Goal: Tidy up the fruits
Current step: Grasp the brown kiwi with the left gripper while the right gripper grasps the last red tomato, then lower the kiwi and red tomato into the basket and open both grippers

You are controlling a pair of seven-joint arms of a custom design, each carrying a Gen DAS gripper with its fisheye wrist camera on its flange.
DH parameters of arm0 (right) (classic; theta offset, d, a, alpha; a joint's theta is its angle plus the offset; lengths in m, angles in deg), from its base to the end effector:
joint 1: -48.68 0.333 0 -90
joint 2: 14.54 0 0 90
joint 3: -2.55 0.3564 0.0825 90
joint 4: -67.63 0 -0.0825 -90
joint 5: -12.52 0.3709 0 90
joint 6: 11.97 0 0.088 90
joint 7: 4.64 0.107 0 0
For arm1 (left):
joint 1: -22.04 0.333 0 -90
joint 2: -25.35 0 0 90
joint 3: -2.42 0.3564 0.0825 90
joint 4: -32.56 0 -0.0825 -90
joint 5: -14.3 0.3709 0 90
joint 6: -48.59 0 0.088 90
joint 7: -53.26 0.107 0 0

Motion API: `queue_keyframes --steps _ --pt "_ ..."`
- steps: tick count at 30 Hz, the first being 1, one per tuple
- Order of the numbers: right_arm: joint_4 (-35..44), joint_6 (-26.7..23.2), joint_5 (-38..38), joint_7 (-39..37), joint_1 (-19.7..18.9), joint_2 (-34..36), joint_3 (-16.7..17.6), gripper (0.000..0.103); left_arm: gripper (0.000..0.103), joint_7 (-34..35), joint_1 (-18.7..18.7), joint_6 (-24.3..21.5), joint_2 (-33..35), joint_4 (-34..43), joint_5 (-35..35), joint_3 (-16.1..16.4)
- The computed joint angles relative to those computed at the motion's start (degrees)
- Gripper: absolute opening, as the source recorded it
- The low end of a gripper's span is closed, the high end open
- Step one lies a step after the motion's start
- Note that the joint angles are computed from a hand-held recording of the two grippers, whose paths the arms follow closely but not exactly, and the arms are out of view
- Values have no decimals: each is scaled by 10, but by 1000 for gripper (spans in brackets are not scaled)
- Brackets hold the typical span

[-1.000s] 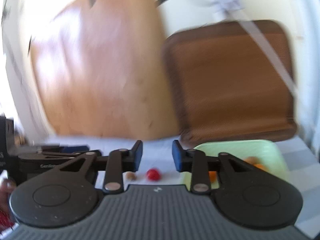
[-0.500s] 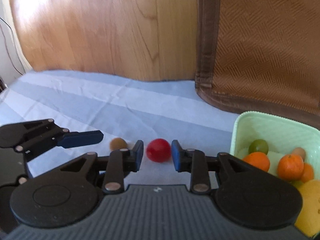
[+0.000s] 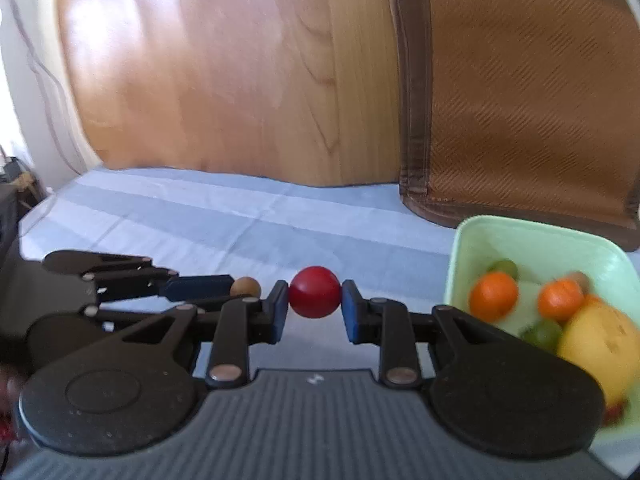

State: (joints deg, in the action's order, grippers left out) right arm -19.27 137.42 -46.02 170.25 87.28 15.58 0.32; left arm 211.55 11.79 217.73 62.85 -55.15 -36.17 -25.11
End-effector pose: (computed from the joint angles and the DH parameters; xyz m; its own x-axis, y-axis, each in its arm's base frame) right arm 0.5854 0.4614 0.4524 -0.0322 -0.9958 -0.0855 -0.6187 0.0870 -0.7808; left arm 0.6740 -0.3434 0.4083 -0.7676 -0.6309 0.1126 -0.4270 0.3725 -0.8240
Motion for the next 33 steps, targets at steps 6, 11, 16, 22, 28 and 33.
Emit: queue_keyframes --steps 6,11,16,22,28,33 --pt "-101 -52 -114 134 54 -64 -2 31 23 128 63 15 -58 -94 -115 -82" --pt "-146 -114 -160 202 62 -87 28 31 23 174 46 2 -86 -118 -161 -70" --pt "-170 -161 -210 257 55 -106 50 31 23 176 12 -30 -95 -100 -179 -41" --pt "-195 -212 -263 307 34 -133 64 31 23 118 -52 -50 -59 -19 -127 5" --pt "-193 -201 -281 323 -2 -126 65 31 23 -51 -121 -102 27 119 25 61" --pt "-185 -174 -278 320 -20 -110 58 33 24 -179 -163 -155 107 243 133 100"
